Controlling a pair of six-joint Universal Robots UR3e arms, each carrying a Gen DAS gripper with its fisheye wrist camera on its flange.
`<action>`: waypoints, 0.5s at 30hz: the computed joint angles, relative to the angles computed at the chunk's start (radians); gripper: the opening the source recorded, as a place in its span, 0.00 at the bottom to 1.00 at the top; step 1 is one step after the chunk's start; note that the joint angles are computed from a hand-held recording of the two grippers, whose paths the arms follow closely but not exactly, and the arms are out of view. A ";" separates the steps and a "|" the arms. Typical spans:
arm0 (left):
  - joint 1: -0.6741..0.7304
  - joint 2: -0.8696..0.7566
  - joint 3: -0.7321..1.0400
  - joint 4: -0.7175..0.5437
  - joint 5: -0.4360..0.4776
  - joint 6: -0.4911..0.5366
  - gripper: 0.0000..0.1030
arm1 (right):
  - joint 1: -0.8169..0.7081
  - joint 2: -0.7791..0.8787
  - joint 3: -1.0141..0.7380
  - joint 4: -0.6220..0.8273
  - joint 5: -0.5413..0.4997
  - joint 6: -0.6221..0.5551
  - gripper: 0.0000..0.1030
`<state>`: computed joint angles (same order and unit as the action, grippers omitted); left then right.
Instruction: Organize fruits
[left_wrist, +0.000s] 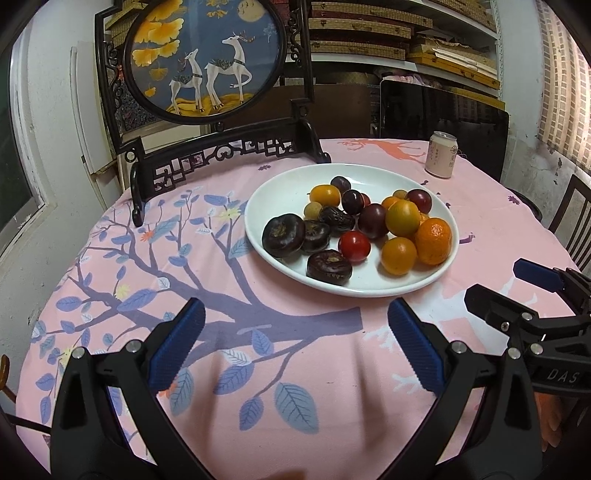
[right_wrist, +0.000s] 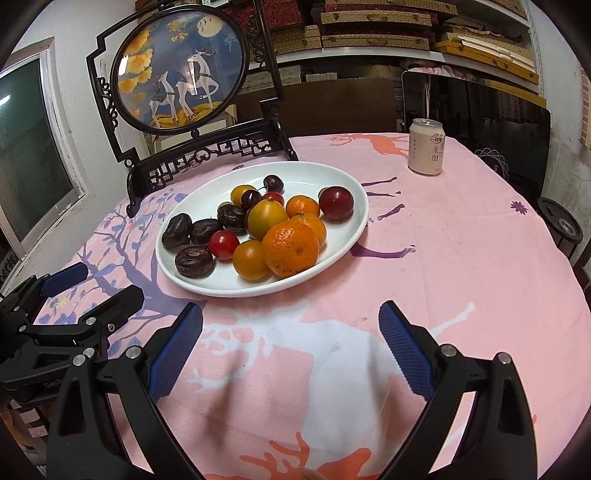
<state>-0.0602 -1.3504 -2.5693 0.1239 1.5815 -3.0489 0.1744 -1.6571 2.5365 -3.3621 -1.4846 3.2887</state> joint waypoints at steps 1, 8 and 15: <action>-0.003 0.001 -0.003 0.004 0.006 0.000 0.98 | -0.003 -0.001 0.002 -0.002 0.004 -0.001 0.93; 0.015 0.013 -0.008 -0.012 -0.025 0.017 0.98 | 0.001 -0.004 0.000 0.003 -0.005 0.005 0.93; -0.024 -0.025 0.005 0.011 0.039 0.006 0.98 | 0.007 -0.003 -0.012 0.027 -0.014 0.004 0.93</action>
